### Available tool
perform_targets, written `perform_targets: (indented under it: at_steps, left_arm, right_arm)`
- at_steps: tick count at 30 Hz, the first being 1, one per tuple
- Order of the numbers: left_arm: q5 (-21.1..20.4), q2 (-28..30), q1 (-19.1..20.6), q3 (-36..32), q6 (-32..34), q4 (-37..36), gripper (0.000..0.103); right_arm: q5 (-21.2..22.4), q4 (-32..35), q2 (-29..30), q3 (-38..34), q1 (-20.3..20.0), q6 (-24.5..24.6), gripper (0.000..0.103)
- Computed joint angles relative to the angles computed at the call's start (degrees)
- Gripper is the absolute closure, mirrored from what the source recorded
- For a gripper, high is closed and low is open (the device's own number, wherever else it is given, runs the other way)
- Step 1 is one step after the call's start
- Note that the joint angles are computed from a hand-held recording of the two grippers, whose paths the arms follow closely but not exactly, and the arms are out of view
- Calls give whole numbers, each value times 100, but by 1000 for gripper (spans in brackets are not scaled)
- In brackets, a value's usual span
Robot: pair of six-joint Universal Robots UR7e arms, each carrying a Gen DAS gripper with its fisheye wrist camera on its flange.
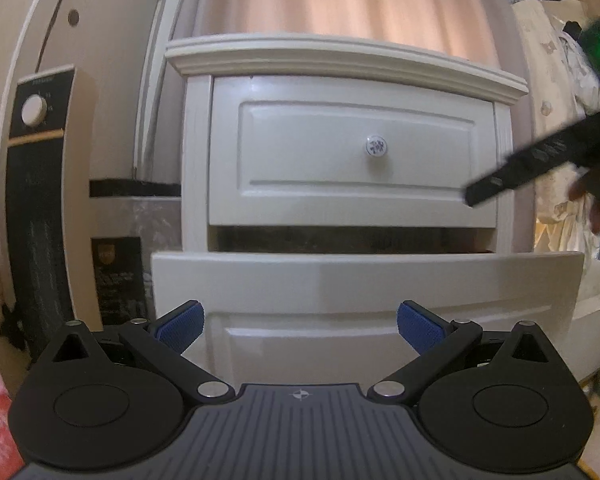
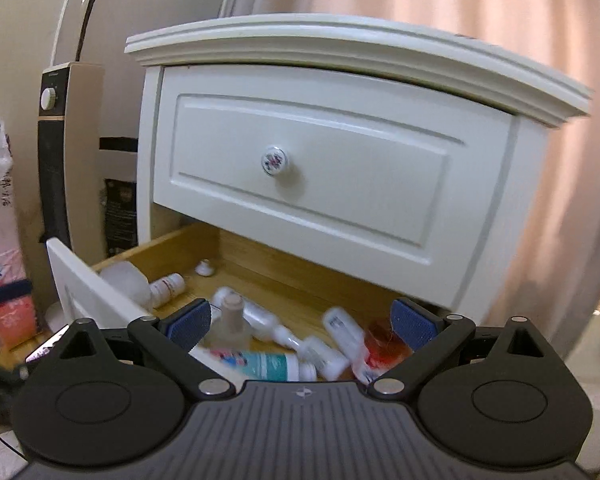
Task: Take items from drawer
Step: 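Move the right tool down into the open drawer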
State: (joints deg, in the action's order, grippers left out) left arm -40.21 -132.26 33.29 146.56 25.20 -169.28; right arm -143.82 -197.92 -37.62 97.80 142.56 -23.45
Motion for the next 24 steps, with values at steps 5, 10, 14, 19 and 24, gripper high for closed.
perform_targets:
  at_steps: [5, 10, 14, 19, 24]
  left_arm:
    - [-170, -76, 86, 26, -124, 106, 0]
    - [-182, -31, 181, 3, -54, 91, 0]
    - [-177, 6, 209, -19, 6, -17, 0]
    - [-110, -76, 94, 40, -7, 68, 0]
    - [-70, -49, 74, 63, -10, 9, 0]
  right_arm:
    - [84, 2049, 54, -789, -188, 538, 0]
    - [222, 3332, 312, -1391, -315, 735, 0]
    - [161, 3850, 524, -1800, -353, 714, 0]
    - [289, 5132, 629, -2356, -462, 1162, 26]
    - [376, 6349, 804, -2951, -549, 1507, 27]
